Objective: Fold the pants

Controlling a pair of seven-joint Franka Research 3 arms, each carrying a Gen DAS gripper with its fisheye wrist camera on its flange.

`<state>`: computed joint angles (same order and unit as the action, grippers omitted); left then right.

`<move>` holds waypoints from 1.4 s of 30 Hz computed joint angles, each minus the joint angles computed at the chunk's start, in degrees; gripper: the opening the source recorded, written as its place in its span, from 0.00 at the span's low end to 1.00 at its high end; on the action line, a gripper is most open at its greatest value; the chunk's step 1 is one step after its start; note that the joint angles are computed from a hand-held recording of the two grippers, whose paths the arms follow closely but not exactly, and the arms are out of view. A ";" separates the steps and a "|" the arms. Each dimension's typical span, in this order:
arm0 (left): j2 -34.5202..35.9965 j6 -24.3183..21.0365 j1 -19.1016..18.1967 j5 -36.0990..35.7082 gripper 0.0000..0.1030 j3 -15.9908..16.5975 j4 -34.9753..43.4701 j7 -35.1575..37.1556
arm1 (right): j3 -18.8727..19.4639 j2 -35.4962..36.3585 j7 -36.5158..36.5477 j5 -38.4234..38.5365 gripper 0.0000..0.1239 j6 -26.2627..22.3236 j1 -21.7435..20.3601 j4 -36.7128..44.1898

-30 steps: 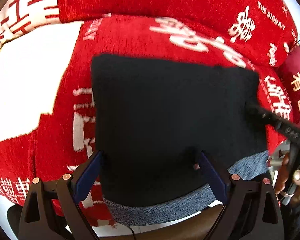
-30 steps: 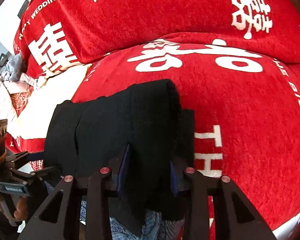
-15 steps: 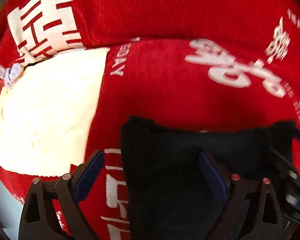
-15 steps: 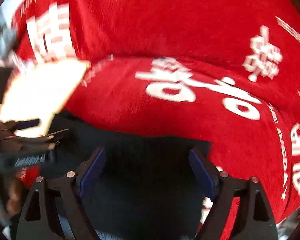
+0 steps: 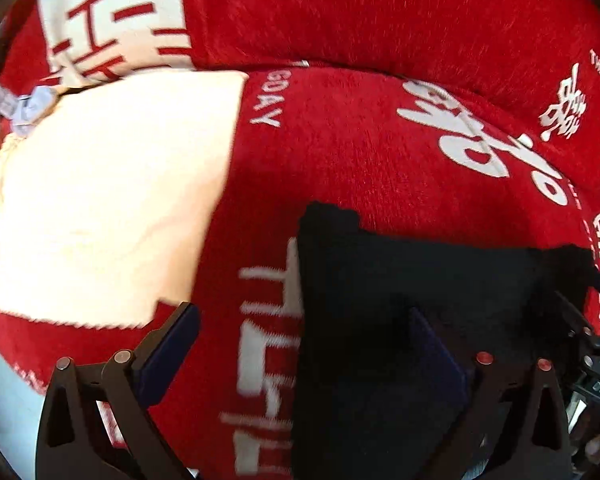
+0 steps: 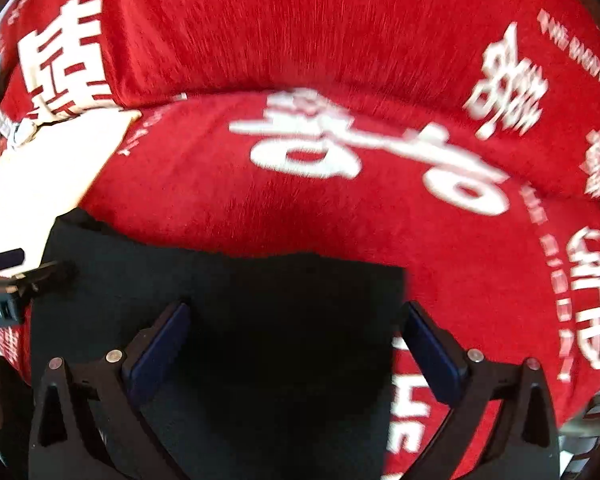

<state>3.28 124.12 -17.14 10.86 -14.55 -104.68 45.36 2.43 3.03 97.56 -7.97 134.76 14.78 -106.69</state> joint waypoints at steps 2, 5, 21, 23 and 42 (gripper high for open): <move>-4.40 2.13 -0.11 -1.73 1.00 -0.23 -4.33 0.09 | 0.39 -5.61 -1.78 0.72 0.83 3.36 0.14 -5.26; -8.41 2.33 -0.85 -1.88 1.00 -0.93 -8.25 -0.26 | 1.50 -12.77 -4.39 2.89 0.83 5.18 0.13 -11.74; -10.47 3.30 -2.91 -1.38 1.00 -1.68 -14.16 -1.63 | 3.80 -16.92 -5.64 8.69 0.83 0.32 -2.19 -21.51; -11.06 2.29 -3.02 -1.70 1.00 -1.79 -14.05 -2.09 | 2.96 -18.30 -5.59 10.76 0.83 0.61 -1.99 -22.12; -20.85 13.76 -4.64 -19.67 1.00 5.61 -24.32 12.36 | 1.30 -25.61 -16.36 22.44 0.83 5.65 -1.60 -25.84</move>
<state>-17.57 137.88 -21.78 -8.81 -8.94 -129.00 57.72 3.73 -22.58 81.19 14.47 140.40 13.18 -132.53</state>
